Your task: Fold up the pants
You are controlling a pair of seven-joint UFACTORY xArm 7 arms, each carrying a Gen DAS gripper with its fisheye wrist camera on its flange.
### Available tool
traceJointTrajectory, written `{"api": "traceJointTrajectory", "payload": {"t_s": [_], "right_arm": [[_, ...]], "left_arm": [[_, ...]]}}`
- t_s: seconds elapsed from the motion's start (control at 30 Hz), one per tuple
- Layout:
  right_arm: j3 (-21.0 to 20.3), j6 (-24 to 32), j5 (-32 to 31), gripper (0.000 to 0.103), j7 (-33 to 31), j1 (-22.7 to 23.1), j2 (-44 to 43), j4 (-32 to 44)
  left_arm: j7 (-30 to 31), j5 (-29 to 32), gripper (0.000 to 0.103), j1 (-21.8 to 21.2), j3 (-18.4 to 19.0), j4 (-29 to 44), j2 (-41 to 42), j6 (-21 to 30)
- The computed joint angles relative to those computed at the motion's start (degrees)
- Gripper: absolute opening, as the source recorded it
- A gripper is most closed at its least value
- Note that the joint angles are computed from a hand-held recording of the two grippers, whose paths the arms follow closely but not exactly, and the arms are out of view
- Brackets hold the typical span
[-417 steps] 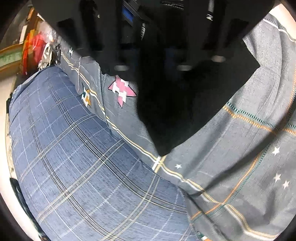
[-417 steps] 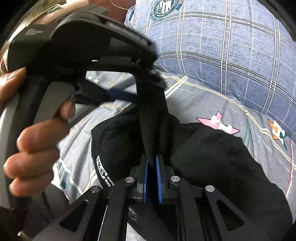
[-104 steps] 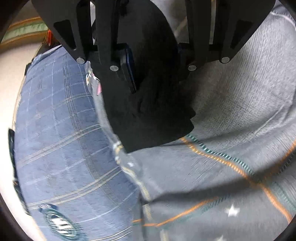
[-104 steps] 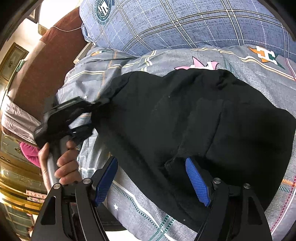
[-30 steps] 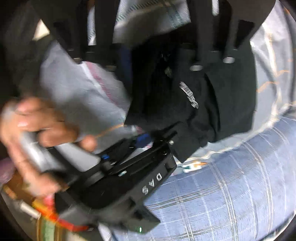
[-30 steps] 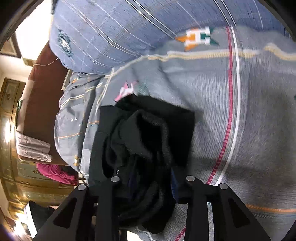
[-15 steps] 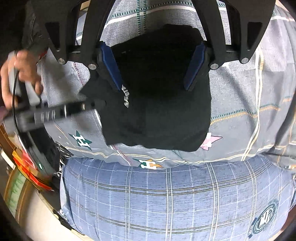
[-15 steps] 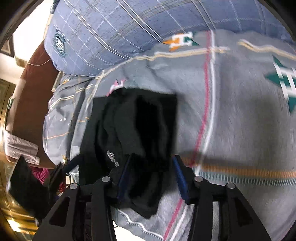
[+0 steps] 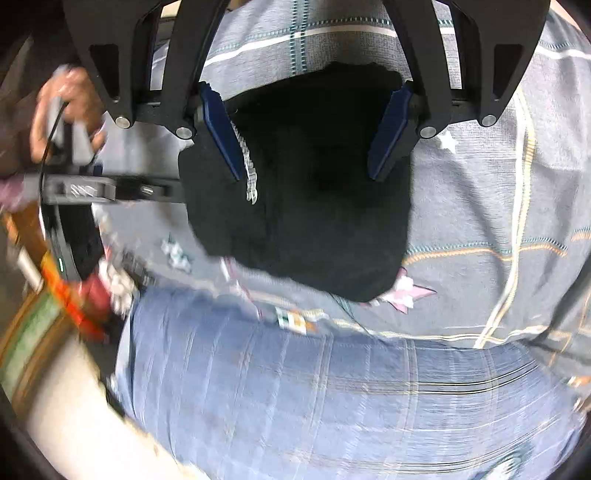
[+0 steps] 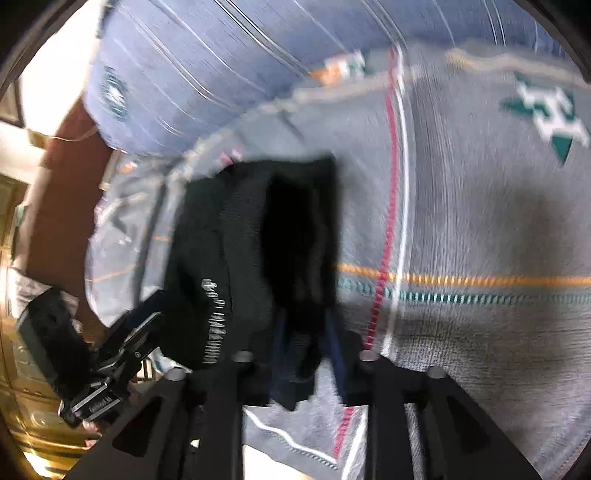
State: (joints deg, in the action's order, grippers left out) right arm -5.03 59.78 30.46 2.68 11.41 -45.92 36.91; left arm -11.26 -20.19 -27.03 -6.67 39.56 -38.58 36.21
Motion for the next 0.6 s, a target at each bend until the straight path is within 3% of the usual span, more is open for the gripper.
{"api": "traceJointTrajectory", "payload": {"t_s": [0.03, 0.07, 0.27, 0.37, 0.5, 0.6], "right_arm": [[0.13, -1.33, 0.82, 0.081, 0.44, -0.25, -1.84, -0.91], [-0.2, -1.98, 1.38, 0.085, 0.41, -0.13, -2.93, -1.41], [0.37, -4.21, 4.48, 0.085, 2.65, 1.75, -1.58, -2.25], [-0.3, -4.7, 6.15, 0.084, 2.47, 3.25, 2.76, -2.23], [-0.76, -3.95, 6.29, 0.084, 1.65, 3.03, 4.16, -2.61], [-2.44, -3.09, 9.65, 0.08, -0.82, 3.62, 3.83, -2.71]], "left_arm": [[-0.98, 0.0, 0.072, 0.79, 0.27, -0.07, -0.52, 0.37], [-2.31, -0.11, 0.072, 1.91, 0.71, -0.06, -0.59, 0.53], [-5.62, 0.36, 0.072, 5.3, 2.06, 5.72, 7.52, 5.86], [-0.83, -6.22, 0.071, 3.08, 5.05, 6.9, 11.57, 7.18], [0.87, -10.94, 0.049, 3.29, 5.19, 4.96, 10.11, 9.74], [0.96, -12.96, 0.049, 3.87, 5.12, 3.7, 7.94, 10.82]]}}
